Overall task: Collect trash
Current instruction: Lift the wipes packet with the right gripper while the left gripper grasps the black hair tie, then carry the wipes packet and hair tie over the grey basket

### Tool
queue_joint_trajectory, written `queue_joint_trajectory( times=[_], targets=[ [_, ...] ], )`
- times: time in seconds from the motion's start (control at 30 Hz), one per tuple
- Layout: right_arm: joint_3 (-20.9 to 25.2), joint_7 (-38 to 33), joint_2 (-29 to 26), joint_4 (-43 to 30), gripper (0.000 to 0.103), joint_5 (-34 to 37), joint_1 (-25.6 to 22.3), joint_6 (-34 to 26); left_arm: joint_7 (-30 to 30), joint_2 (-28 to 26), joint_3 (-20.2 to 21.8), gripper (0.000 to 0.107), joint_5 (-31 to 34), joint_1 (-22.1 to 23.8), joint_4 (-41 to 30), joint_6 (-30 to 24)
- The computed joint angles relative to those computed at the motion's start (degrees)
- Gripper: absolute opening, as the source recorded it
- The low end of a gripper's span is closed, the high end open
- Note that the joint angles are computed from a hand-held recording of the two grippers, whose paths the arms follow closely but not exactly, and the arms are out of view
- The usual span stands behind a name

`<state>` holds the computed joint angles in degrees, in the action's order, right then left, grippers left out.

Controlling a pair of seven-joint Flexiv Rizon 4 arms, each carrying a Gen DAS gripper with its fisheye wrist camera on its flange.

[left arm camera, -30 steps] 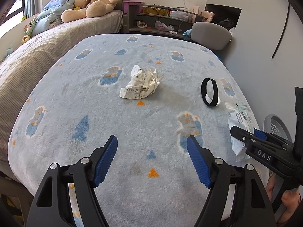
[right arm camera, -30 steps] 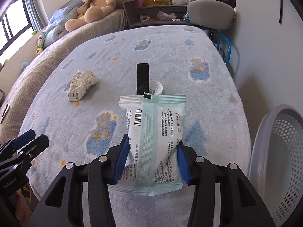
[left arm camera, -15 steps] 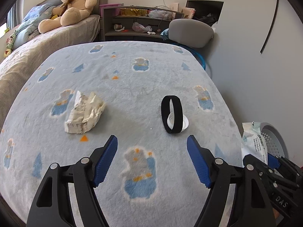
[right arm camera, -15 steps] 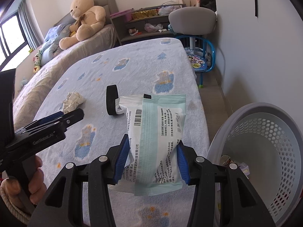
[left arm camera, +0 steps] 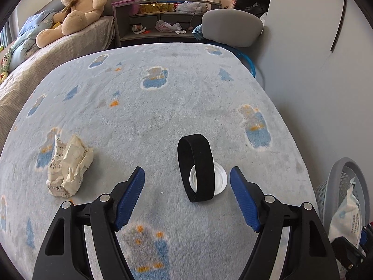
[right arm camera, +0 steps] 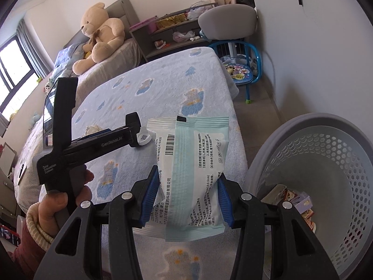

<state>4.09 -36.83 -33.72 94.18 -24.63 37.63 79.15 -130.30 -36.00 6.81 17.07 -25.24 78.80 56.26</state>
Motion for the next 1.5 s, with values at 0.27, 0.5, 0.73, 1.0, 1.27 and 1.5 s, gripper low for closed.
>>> queue_joint_trajectory(
  times=[0.27,0.5,0.73,1.0,1.27,1.5],
  targets=[
    [0.5,-0.6,0.5,0.9,0.046,0.5,-0.4,1.1,1.6,-2.3,0.2,0.060,0.4,-0.1,-3.8,-2.1],
    [0.3,-1.2,0.7,1.4,0.046,0.8,-0.3,2.2,2.7,-1.7,0.2,0.016,0.5,0.0,-3.1,-1.5],
    [0.3,-1.5,0.8,1.6,0.046,1.0,-0.2,2.4,-0.6,2.4,1.8,0.015,3.5,-1.1,1.3,-0.1],
    [-0.2,-1.1,0.6,1.6,0.046,0.9,0.3,2.2,-6.8,9.3,2.1,0.015,10.5,-3.0,7.5,-1.4],
    [-5.6,4.0,3.0,4.3,0.046,-3.7,4.5,3.0,-10.1,14.4,-1.5,0.015,15.3,-3.4,11.7,-2.3],
    [-10.4,13.1,7.9,11.9,0.047,-11.8,7.3,4.1,-10.0,16.2,-4.8,0.015,15.0,-3.3,14.1,-0.6]
  ],
)
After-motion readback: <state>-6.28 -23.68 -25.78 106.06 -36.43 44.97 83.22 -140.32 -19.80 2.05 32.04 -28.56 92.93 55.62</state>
